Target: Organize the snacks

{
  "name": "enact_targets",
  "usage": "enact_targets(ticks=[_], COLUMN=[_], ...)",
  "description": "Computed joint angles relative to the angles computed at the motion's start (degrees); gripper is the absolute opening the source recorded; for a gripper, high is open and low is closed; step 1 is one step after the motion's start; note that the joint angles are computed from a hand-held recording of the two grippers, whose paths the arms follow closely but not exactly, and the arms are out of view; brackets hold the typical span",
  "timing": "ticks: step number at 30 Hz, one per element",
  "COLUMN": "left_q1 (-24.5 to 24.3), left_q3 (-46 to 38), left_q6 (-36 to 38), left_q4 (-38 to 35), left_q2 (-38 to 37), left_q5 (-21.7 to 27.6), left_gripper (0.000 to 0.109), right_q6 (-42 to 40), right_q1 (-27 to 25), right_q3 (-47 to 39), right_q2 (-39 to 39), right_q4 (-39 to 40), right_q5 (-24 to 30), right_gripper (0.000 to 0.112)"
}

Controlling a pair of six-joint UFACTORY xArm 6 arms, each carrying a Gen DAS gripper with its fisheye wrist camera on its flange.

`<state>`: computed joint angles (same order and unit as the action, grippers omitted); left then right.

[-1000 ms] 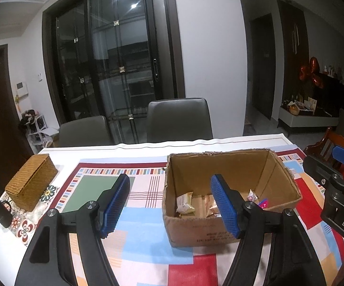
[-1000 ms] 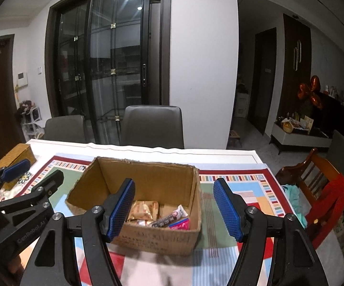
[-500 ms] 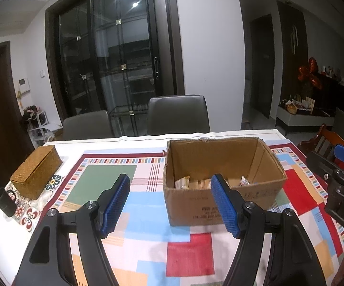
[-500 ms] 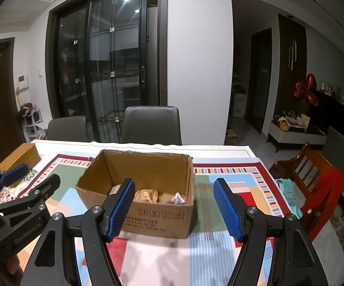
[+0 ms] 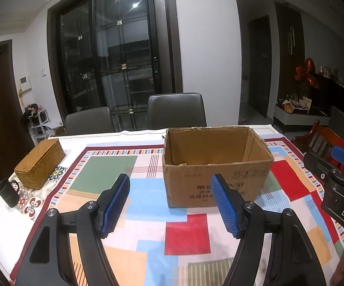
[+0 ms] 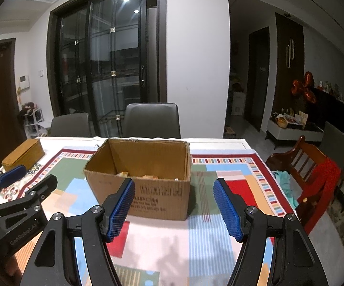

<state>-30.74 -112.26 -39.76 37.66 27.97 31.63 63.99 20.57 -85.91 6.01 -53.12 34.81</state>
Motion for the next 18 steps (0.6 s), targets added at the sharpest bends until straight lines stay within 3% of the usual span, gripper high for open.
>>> enact_targets(ticks=[8, 18], left_q1=[-0.3, -1.6], left_q3=[12.9, 23.9], left_q6=[-5.3, -10.8], left_q4=[4.2, 9.2], left_q2=[-8.6, -16.3], left_q5=[-3.5, -4.2], left_gripper=[0.070, 0.070], right_q6=[3.1, 7.1], right_q1=[1.7, 4.2], right_q3=[6.2, 14.2], right_q2=[-5.6, -12.4], right_q4=[-2.1, -3.7], right_q5=[1.3, 3.1], right_gripper=[0.069, 0.069])
